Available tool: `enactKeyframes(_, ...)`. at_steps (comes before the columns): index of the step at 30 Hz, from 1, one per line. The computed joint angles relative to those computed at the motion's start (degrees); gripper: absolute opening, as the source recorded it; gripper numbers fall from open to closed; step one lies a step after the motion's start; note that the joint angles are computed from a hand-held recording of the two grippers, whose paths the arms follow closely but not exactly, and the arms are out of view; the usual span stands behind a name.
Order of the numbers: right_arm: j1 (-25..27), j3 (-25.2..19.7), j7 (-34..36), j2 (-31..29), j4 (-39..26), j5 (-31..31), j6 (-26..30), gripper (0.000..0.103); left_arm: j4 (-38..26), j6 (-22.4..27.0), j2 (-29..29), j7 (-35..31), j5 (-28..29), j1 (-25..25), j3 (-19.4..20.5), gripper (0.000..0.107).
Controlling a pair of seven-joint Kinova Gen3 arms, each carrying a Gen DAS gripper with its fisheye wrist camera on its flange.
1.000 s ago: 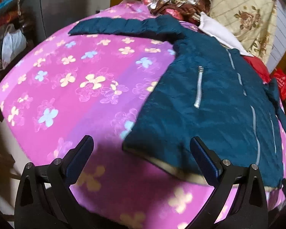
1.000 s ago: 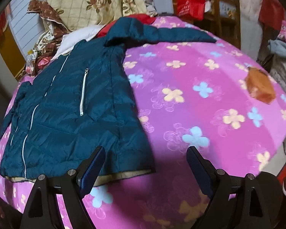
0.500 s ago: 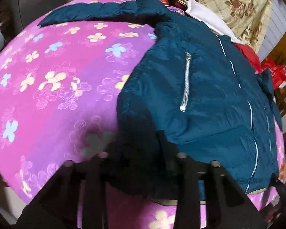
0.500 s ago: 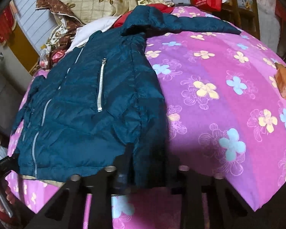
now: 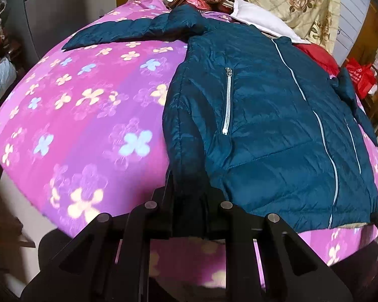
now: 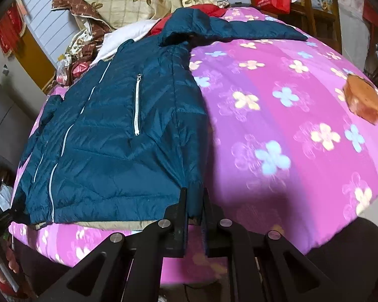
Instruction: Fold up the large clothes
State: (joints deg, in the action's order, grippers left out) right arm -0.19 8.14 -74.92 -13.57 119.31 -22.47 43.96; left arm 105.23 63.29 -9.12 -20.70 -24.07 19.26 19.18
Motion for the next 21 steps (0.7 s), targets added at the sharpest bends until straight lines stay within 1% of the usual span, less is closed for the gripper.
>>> enactKeyframes(2,0.2,-0.1,-0.1,-0.9,0.4,0.7,0.4,0.007,0.2,1.9,-0.6,1.6,-1.3,0.4,1.4,0.015)
enactKeyframes(4,0.2,0.1,0.1,-1.9,0.8,1.1,0.9,0.007,1.1,2.6,-1.9,3.1,-1.9,0.6,2.2,0.015)
enactKeyframes(7,0.9,-1.5,-2.1,-3.9,1.3,4.1,1.6,0.007,1.6,4.3,-4.1,5.4,-2.9,0.2,4.1,0.015)
enactKeyframes(9,0.2,-0.8,-1.8,-5.7,2.1,4.5,1.9,0.007,1.0,6.9,-5.0,7.4,-4.6,-0.4,6.4,0.015)
enactKeyframes(10,-0.1,-0.7,-1.8,-7.0,2.3,4.8,1.9,0.007,0.2,9.1,-4.7,9.0,-6.1,-0.7,8.4,0.015)
enactKeyframes(12,0.2,-2.2,-3.5,-9.2,2.5,6.7,1.3,0.008,-1.1,12.7,-4.2,10.7,-8.7,-0.5,10.7,0.016)
enactKeyframes(13,0.1,-3.1,-4.4,-10.2,2.4,7.6,0.9,0.011,-1.9,14.3,-3.9,11.6,-10.1,-0.2,11.7,0.017)
enactKeyframes(14,-0.1,-4.1,-5.4,-10.9,2.1,8.6,0.6,0.029,-2.4,15.5,-3.8,12.6,-11.2,0.3,12.4,0.019)
enactKeyframes(15,-0.2,-5.2,-6.7,-11.5,1.9,9.5,0.3,0.043,-3.1,16.6,-3.6,13.3,-12.0,0.9,12.9,0.023)
enactKeyframes(16,-0.6,-5.9,-7.7,-12.4,2.1,9.9,-0.9,0.065,-3.8,17.4,-3.5,14.0,-12.9,1.4,13.4,0.034)
enactKeyframes(17,-1.7,-6.1,-8.7,-13.8,2.8,10.0,-3.0,0.074,-4.6,18.3,-3.3,15.0,-14.3,2.1,14.4,0.047)
enactKeyframes(18,-1.8,-6.7,-9.2,-14.7,3.3,10.2,-4.3,0.074,-5.3,19.3,-2.8,15.9,-15.8,2.7,15.4,0.053)
enactKeyframes(19,-1.7,-8.4,-10.5,-15.3,3.3,11.2,-5.2,0.074,-6.0,20.5,-2.2,16.5,-16.9,3.4,16.0,0.059)
enactKeyframes(21,-2.5,-10.8,-12.5,-14.9,1.8,13.5,-4.9,0.074,-8.1,23.4,-0.2,17.0,-20.0,5.2,17.8,0.062)
